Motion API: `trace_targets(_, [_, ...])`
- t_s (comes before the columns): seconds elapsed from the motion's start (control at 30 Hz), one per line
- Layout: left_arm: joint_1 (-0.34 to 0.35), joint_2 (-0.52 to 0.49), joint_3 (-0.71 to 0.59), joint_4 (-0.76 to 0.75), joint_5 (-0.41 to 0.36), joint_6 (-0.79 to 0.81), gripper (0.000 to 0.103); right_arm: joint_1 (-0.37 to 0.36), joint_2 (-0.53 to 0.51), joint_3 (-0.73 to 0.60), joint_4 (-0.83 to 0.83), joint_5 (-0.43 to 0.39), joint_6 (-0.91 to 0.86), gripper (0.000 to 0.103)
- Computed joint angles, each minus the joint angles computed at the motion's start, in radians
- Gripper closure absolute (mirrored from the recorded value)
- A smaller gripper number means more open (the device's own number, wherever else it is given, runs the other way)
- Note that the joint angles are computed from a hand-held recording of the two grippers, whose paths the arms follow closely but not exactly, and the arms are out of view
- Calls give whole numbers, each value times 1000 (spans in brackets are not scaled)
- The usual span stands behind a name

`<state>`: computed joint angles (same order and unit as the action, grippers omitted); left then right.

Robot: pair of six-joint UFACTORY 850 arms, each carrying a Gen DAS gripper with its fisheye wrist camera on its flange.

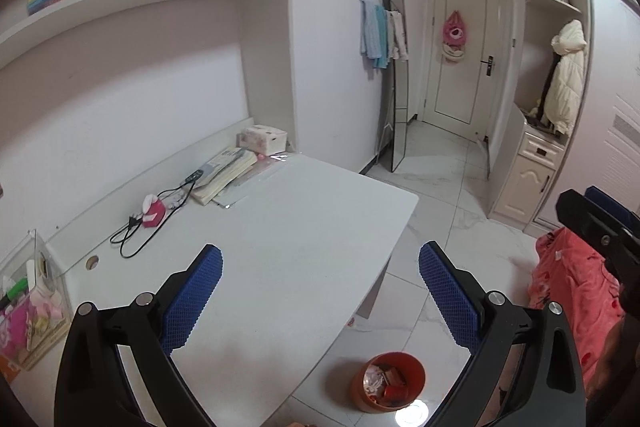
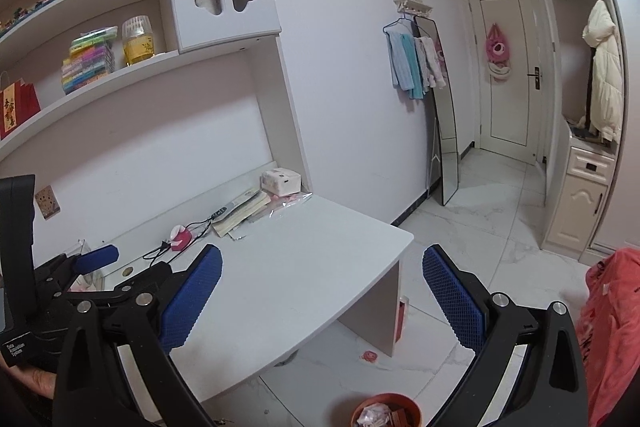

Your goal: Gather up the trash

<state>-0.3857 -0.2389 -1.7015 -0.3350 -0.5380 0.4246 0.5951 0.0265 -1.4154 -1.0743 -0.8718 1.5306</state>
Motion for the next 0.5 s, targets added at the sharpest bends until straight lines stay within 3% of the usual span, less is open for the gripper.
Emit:
trace_targets(0.13, [-9, -6, -6, 40, -1, -23, 6, -4, 4, 5, 13, -2, -5, 5])
trace_targets(0.5, [6, -3, 1, -45, -10, 44, 6, -11, 9, 21, 36, 15, -13, 5])
